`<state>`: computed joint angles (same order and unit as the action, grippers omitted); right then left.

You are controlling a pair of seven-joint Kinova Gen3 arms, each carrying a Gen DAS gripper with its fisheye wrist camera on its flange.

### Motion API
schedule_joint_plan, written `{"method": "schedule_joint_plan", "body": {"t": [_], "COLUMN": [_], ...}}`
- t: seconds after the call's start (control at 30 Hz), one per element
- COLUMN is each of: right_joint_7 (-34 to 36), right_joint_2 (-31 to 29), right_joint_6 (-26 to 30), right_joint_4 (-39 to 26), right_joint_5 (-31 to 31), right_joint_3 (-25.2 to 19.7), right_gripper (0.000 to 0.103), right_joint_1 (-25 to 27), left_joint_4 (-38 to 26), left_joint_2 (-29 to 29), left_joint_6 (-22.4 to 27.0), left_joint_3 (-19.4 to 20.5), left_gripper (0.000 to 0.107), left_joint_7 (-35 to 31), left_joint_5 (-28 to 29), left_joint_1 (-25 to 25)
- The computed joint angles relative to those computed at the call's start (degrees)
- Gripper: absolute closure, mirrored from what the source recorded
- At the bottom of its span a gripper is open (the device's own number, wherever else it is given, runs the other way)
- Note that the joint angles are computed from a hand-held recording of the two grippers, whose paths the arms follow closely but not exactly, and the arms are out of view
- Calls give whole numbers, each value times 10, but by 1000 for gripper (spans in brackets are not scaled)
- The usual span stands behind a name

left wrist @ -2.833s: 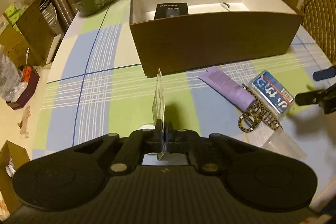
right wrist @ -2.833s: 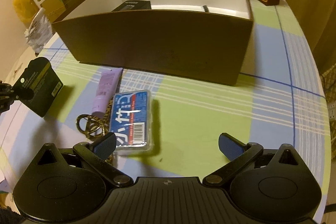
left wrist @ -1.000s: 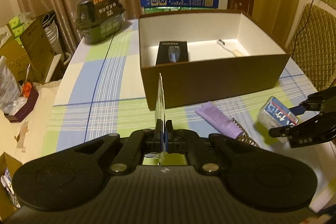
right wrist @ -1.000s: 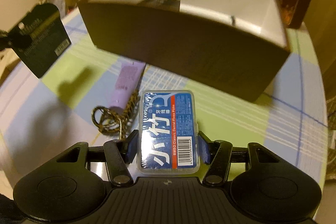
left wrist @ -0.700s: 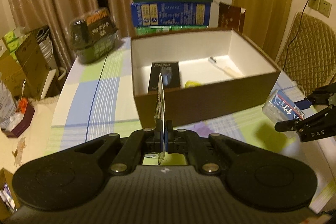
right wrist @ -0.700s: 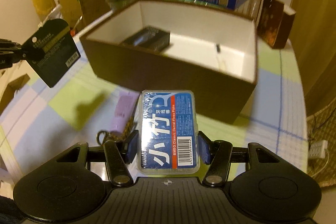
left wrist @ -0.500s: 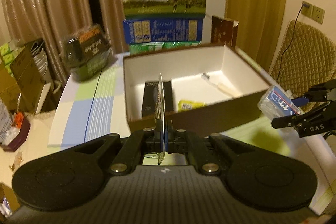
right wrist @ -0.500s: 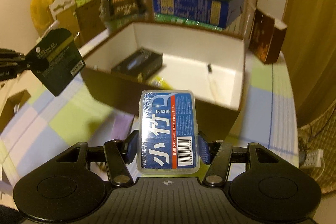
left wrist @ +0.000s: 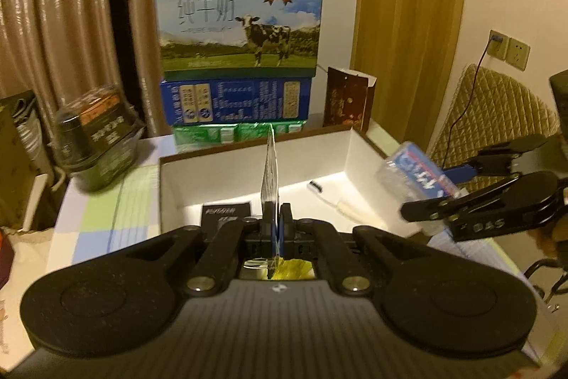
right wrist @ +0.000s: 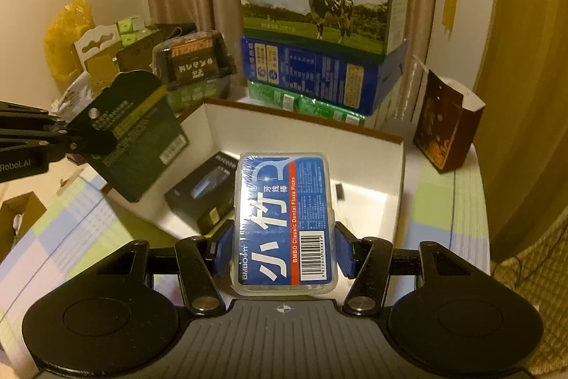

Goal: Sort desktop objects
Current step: 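Carry the green package and floss box over the brown box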

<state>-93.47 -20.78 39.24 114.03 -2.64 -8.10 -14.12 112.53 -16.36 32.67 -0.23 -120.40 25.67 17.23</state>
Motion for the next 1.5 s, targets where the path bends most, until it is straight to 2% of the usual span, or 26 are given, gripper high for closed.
{"method": "schedule_joint_plan", "body": {"t": [0.1,0.4,0.57,0.77,1.37,1.47,1.5], "right_joint_7": [-4,-22,-34,-34,-24,-21,-21], "right_joint_2": [37,121,159,194,249,253,254], "right_joint_6": [-15,-26,-26,-26,-23,-22,-22], "right_joint_4": [-14,-47,-58,-66,-98,-101,-101], "right_joint_5": [12,34,50,46,43,40,41], "right_joint_3": [-1,11,15,26,34,35,35], "right_gripper": [49,49,49,49,49,49,49], "right_joint_1": [8,16,16,15,12,12,12], "left_joint_4": [-22,-76,-102,-132,-189,-197,-199], "left_joint_2": [38,134,185,237,312,319,320], "left_joint_6": [-4,-8,-10,-11,-1,6,7], "left_joint_3": [-7,42,69,90,107,111,109], "left_gripper": [107,107,107,107,107,104,97], "left_joint_7": [-18,-20,6,64,144,148,152], "left_joint_5": [24,41,26,-36,-104,-95,-96], "left_joint_1": [10,-25,-41,-40,-42,-51,-50]}}
